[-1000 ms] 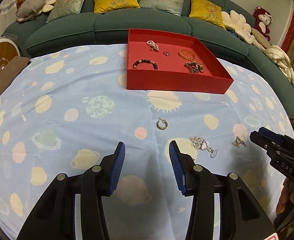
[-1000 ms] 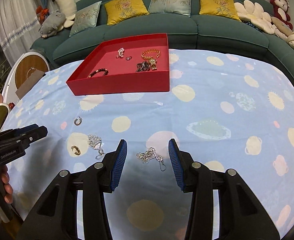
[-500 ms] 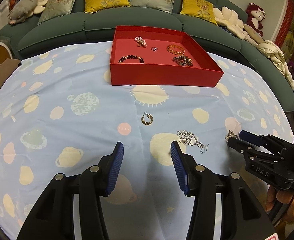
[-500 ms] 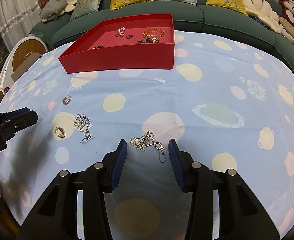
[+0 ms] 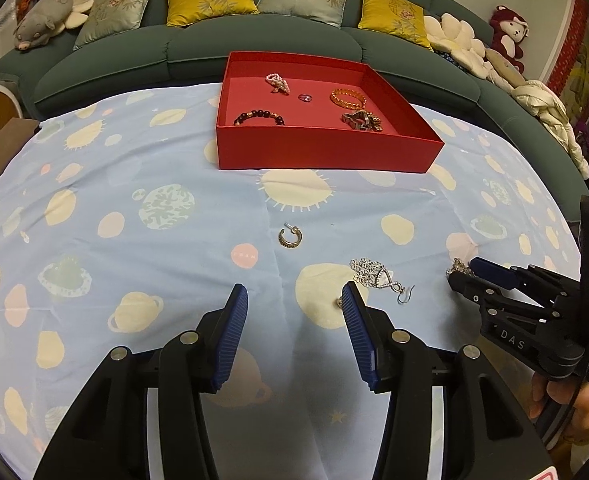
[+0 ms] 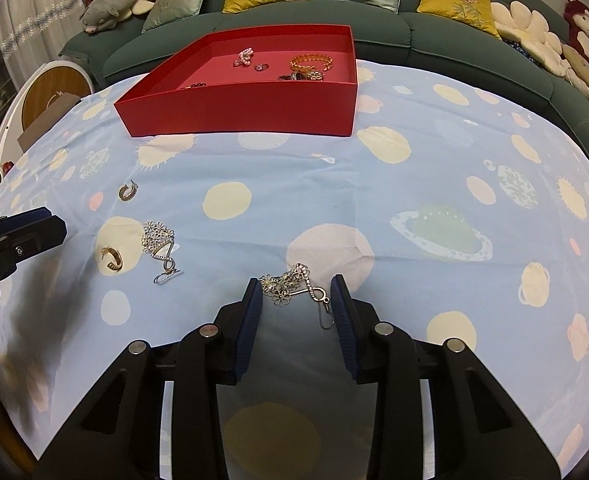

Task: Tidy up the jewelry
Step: 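Close the right tool on the silver chain necklace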

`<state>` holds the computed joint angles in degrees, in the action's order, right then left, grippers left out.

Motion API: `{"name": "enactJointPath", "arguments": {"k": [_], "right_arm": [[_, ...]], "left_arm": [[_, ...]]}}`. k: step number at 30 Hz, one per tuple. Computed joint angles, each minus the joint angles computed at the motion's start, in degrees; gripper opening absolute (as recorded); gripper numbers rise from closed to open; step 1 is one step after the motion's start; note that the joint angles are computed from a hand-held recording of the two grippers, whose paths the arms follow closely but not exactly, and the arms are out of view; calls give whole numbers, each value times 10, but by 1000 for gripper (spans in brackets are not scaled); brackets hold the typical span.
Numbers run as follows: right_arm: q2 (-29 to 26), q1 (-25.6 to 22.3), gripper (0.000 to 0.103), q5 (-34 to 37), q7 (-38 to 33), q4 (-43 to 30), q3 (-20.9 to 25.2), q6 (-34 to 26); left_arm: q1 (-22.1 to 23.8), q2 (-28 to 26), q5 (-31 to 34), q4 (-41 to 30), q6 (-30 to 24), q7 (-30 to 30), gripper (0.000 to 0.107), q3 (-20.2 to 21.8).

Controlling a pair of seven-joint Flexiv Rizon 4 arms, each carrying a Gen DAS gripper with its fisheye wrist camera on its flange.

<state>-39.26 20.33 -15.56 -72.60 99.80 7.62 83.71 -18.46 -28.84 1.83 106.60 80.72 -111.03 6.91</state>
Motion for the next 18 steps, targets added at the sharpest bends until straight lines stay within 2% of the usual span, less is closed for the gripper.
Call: {"name": "enactJointPath", "arguments": {"k": [3, 5, 7, 12, 14, 18], "right_arm": [[0, 2, 26, -1, 1, 0, -4, 0], [0, 3, 13, -2, 3, -1, -6, 0], [0, 1, 7, -1, 2, -1, -3, 0], [1, -2, 7, 2, 1, 0, 2, 1], [4, -7, 7, 5, -1, 3, 7, 4], [14, -13, 7, 11, -4, 13, 12, 18]], "left_arm": [[2, 0, -1, 1, 2, 2, 47, -4], [5, 0, -4, 2, 4, 6, 47, -8], [7, 0, -6, 3, 6, 11, 47, -13], [13, -3, -21, 0, 18, 30, 47, -31], [1, -8, -19, -14, 8, 31, 47, -23], [-7, -24, -20, -46, -8, 43, 58, -29]]}}
